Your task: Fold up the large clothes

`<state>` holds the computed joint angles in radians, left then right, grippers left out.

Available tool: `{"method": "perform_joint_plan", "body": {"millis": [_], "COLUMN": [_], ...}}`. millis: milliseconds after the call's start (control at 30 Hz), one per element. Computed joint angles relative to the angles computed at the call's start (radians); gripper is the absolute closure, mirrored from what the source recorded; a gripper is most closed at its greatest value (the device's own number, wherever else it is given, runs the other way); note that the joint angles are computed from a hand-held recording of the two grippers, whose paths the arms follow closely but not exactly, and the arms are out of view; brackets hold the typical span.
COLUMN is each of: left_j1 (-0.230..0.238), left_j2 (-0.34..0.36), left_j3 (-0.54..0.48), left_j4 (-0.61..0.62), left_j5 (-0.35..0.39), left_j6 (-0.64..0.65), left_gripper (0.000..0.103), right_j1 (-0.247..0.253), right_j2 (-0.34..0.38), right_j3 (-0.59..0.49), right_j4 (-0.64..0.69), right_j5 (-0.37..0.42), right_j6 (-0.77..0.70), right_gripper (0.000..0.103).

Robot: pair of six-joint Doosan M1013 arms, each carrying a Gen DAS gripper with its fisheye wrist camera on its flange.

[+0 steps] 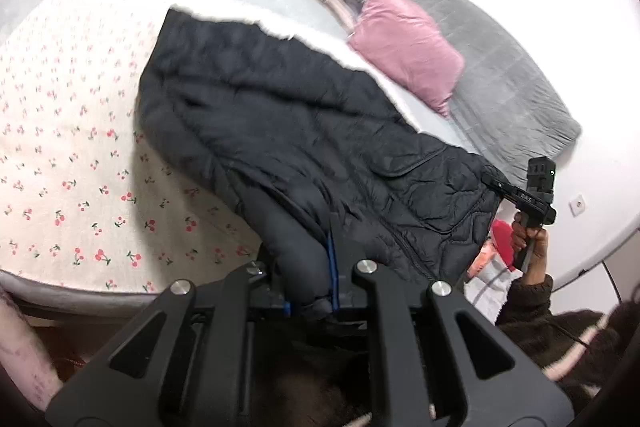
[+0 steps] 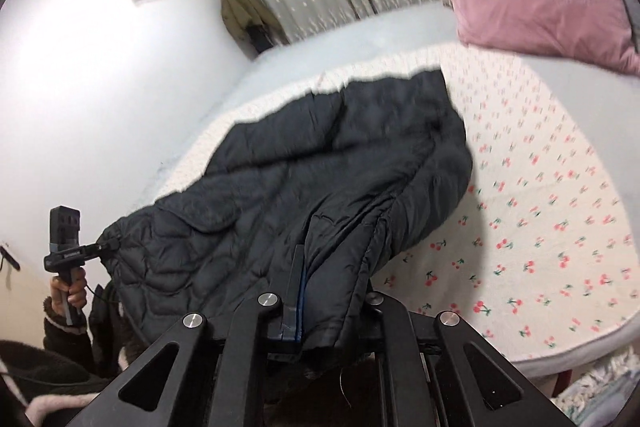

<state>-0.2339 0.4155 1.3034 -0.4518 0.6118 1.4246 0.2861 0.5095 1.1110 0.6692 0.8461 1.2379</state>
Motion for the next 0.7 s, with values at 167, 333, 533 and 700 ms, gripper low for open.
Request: {"method": "perform_joint_plan", "body": {"millis": [167,333,533,700], "left_j1": [-0.012,0.007,0.004,0.018], "left_j2": [-0.056,-0.043,0.053,0.182], "left_j3": [0.040,0.032,-0.116,-0.315], "left_j4": [0.035,0.133,0.387,0.537], "left_j5": [-0.060,-0.093,-0.065,0.017], "left_j6": [0.011,-0.088,-0.333,-0.430], "left_gripper": [0.088,0.088,0.088,0.086], "right_j1": [-0.004,-0.006,0.015,0.036], "right_j2": [-0.043,-0.025,0.100,0.227], "right_j3": [0.016,-0.016,-0.212,-0.423], "right_j4": [0.003,-0.015,-0.184,-0.338], "right_j5": [-0.053,-0.079,-0.053,-0.012], "right_j6": [-0.029,-0.016,0.162,0.312], "right_gripper": [0.092,0.092,0.092,0.091]}}
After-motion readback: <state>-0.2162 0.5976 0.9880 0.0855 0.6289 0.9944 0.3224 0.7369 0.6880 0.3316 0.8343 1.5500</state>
